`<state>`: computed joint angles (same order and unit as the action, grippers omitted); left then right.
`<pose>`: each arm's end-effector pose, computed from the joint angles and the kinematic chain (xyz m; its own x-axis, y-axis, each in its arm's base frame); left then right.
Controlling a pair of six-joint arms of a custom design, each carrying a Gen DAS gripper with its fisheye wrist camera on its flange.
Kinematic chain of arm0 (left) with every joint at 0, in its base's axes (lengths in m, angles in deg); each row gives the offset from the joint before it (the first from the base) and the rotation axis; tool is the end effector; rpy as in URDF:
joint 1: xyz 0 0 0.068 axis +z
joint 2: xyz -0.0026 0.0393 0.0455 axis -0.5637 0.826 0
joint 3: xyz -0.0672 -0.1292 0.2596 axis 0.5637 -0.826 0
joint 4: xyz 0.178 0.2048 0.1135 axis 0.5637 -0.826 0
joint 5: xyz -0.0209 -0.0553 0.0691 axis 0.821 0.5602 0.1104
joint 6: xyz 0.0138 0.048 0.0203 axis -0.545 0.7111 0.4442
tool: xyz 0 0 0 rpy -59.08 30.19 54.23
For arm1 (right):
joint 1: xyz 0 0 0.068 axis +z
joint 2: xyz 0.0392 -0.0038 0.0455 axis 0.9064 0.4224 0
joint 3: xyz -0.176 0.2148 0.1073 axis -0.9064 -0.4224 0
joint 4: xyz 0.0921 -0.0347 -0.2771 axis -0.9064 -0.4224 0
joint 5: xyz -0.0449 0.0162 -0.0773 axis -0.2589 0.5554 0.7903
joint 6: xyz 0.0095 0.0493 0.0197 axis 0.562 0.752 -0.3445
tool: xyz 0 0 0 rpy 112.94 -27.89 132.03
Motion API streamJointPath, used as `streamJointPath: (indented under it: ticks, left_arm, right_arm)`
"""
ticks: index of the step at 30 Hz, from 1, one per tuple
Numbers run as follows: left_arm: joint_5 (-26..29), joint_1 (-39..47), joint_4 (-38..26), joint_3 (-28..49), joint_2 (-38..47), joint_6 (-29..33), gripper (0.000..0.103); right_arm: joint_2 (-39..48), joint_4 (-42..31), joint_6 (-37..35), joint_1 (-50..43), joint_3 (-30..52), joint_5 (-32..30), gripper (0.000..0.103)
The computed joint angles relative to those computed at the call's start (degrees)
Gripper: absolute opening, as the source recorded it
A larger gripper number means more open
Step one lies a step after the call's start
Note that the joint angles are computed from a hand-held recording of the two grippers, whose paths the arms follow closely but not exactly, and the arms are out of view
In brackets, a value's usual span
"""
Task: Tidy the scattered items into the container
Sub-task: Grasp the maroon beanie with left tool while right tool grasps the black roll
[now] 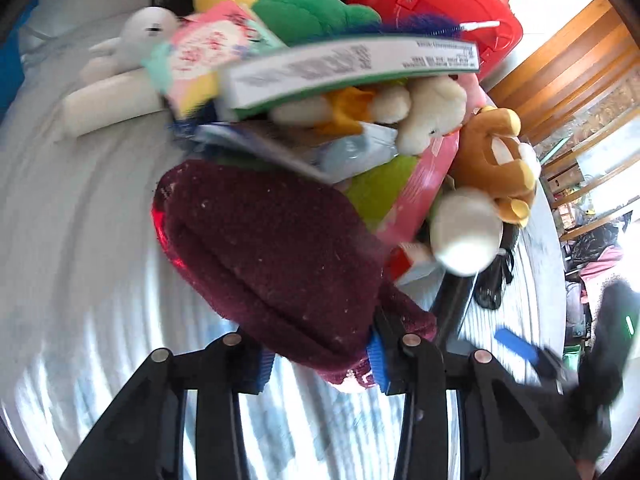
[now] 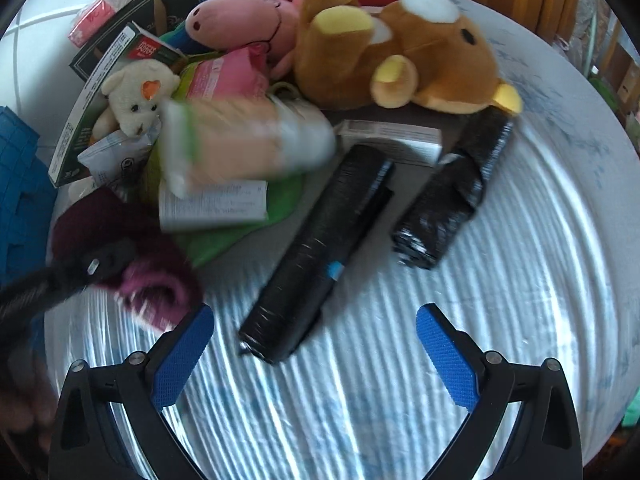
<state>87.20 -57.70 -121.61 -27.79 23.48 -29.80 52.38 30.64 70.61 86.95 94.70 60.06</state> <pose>0.2544 -0.1256 0.1653 -0.7860 0.5374 -0.3057 0.6172 0.7106 -0.3377 0.2033 0.0791 0.1322 -0.8708 0.3847 -0.3060 0.3395 0.9209 0.1917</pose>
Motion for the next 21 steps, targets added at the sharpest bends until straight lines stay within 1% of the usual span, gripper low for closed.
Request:
streamJointPath:
  ticks: [3,5,7,10,11,13,14,15,17,21]
  left_arm:
    - [1.34,5.07,-2.6,-0.82,-2.15,3.94,0.037]
    - [2.24,8.45,-4.95,-1.22,-4.11,6.56,0.037]
    - [2.85,10.84,-7.14,-1.64,-6.34,8.98,0.036]
    - [4.17,14.41,-8.94,-1.46,-6.63,12.65,0.036]
    - [4.51,15.68,-9.89,-0.97,-6.45,13.91,0.036]
    - [5.1,17.95,-11.69,-0.46,-6.27,16.05,0.036]
    - [5.24,18.6,-12.17,-0.32,-6.15,16.59,0.036]
    - [5.33,19.09,-12.46,-0.18,-5.94,17.08,0.036]
    - [5.37,19.87,-12.9,-0.11,-5.72,18.06,0.036]
    - [5.45,19.92,-12.83,-0.47,-6.19,18.25,0.036]
  right_arm:
    - [5.6,1.63,0.88,1.22,2.47,1.29,0.102]
    - [8.65,1.96,1.38,1.94,3.84,2.25,0.097]
    - [11.62,1.79,1.97,2.53,5.07,3.06,0.086]
    - [12.59,2.82,2.81,3.25,5.18,4.24,0.084]
    - [12.4,3.4,2.93,3.19,5.03,4.04,0.08]
    - [11.24,4.03,4.32,2.6,4.35,3.95,0.06]
    - [10.21,4.35,5.64,1.81,3.62,3.78,0.054]
    - [9.49,4.52,6.61,1.08,3.04,3.58,0.044]
    - [10.35,4.18,6.12,0.77,3.43,3.47,0.045]
    - [16.32,1.11,4.04,1.86,8.13,4.77,0.049]
